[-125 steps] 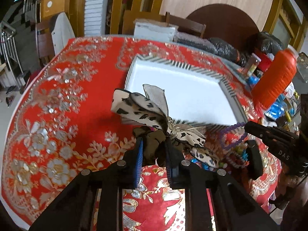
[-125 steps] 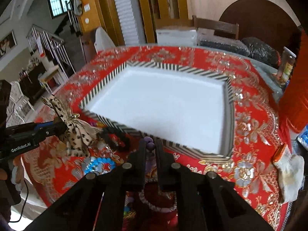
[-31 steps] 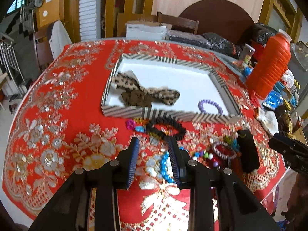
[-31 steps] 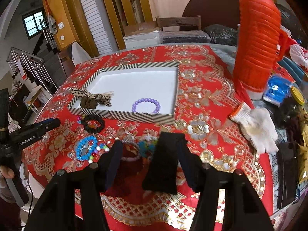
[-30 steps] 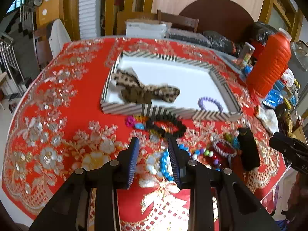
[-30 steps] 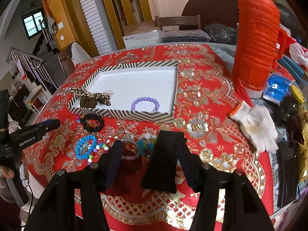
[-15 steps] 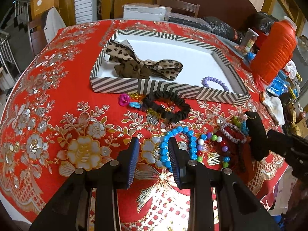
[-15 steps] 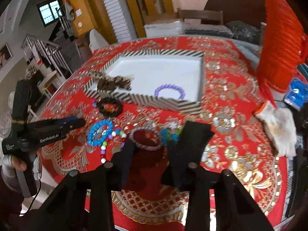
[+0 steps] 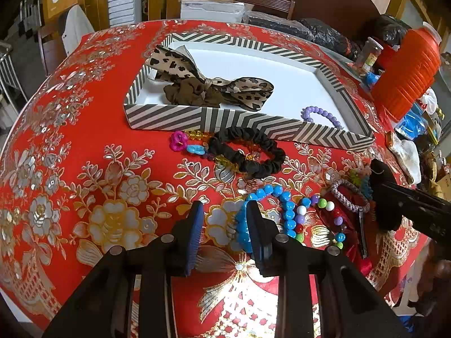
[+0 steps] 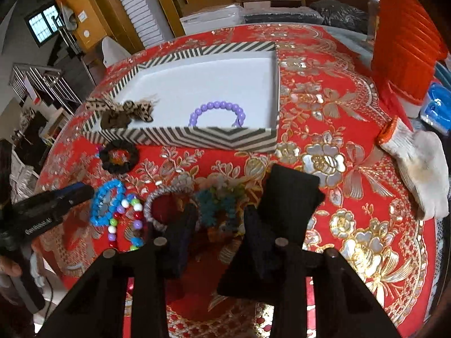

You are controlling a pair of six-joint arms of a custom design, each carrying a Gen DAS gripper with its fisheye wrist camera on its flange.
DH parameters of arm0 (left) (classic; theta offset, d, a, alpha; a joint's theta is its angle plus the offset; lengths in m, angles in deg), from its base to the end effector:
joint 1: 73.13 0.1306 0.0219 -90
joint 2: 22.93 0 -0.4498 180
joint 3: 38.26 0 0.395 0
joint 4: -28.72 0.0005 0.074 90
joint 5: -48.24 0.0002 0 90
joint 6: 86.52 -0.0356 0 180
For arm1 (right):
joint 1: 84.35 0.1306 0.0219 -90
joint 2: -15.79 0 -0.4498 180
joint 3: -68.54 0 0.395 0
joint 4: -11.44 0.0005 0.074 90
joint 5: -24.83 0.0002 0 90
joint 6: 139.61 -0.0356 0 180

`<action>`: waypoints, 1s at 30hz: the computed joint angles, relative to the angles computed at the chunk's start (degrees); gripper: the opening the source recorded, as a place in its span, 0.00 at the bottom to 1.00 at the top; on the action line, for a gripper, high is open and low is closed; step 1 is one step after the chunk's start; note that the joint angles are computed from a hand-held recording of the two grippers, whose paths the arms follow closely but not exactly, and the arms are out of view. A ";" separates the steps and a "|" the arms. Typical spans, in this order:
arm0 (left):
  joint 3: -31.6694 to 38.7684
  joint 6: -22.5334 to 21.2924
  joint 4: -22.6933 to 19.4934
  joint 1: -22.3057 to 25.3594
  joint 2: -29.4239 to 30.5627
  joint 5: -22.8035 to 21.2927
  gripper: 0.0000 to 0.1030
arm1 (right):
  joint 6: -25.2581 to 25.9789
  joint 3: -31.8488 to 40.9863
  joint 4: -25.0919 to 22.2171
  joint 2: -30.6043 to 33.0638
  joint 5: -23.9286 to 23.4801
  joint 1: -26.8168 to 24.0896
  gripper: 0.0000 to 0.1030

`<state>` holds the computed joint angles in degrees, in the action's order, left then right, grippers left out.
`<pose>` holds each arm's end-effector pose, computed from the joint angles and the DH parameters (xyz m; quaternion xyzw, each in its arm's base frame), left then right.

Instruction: Organize jewelry

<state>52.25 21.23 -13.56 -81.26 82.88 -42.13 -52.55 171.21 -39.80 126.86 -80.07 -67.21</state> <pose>0.5781 -0.0829 0.3665 -0.0814 0.9568 -0.0595 0.2728 0.5985 0.1936 0.3990 -0.1520 0.9454 0.1685 0.2338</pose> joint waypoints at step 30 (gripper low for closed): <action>1.51 -4.67 -1.19 -0.94 2.13 -1.00 0.21 | 6.16 5.10 -1.52 5.16 1.13 1.83 0.08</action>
<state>53.76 16.56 -14.75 -82.20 85.01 -43.13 -46.40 176.32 -41.32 132.02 -78.93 -65.38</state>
